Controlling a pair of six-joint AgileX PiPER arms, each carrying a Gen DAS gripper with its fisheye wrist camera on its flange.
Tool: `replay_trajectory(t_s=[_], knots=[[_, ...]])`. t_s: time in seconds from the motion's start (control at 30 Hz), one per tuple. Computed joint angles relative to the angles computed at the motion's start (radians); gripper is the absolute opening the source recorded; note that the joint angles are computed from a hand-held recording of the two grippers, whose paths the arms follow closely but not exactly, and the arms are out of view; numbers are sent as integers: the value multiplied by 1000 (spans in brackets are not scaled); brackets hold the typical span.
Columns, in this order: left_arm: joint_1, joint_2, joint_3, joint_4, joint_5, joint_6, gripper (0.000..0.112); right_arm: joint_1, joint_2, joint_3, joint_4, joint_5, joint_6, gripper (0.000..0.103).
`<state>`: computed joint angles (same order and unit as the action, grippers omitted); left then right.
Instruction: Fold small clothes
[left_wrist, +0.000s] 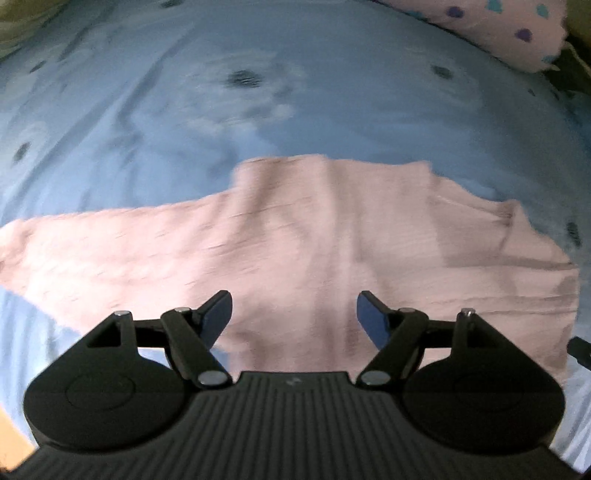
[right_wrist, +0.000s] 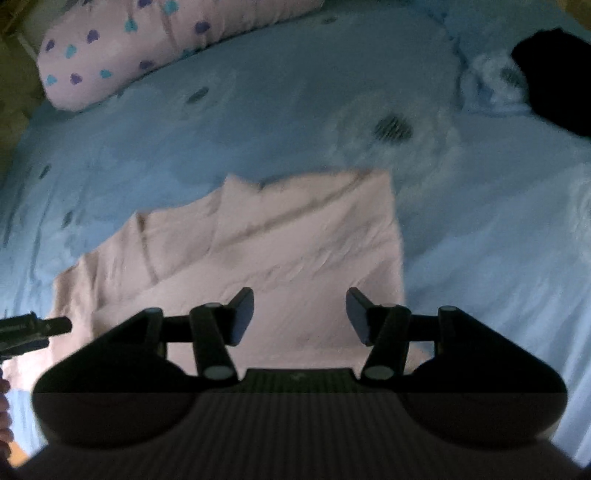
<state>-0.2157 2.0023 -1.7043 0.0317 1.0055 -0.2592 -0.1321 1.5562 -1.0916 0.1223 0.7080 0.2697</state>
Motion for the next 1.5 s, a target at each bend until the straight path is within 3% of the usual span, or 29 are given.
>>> replay_trajectory(t_s=[0.33,0.63,0.83,1.0,1.2,1.37,1.47,1.5], knots=[[218,-119,193,109,-83,37,82,224,16,-20,-80,34,221,58],[416,-61,137,222,-163,120,84,385,53,-157,-135,154,379,58],[527,86,-37,243,-138,120,85,466,97,-274,-157,263,386,58],[596,208,-186,184,-57,151,87,506,129,-338,-139,315,384,59],[627,286,-244,85,-22,166,89,537,175,-394,-96,333,363,61],[625,306,-245,68,-45,149,92,547,199,-419,-80,356,362,61],[626,295,-224,49,-79,211,84,541,207,-422,-61,361,348,61],[627,281,-202,30,-100,247,72,542,210,-422,-61,364,348,61]])
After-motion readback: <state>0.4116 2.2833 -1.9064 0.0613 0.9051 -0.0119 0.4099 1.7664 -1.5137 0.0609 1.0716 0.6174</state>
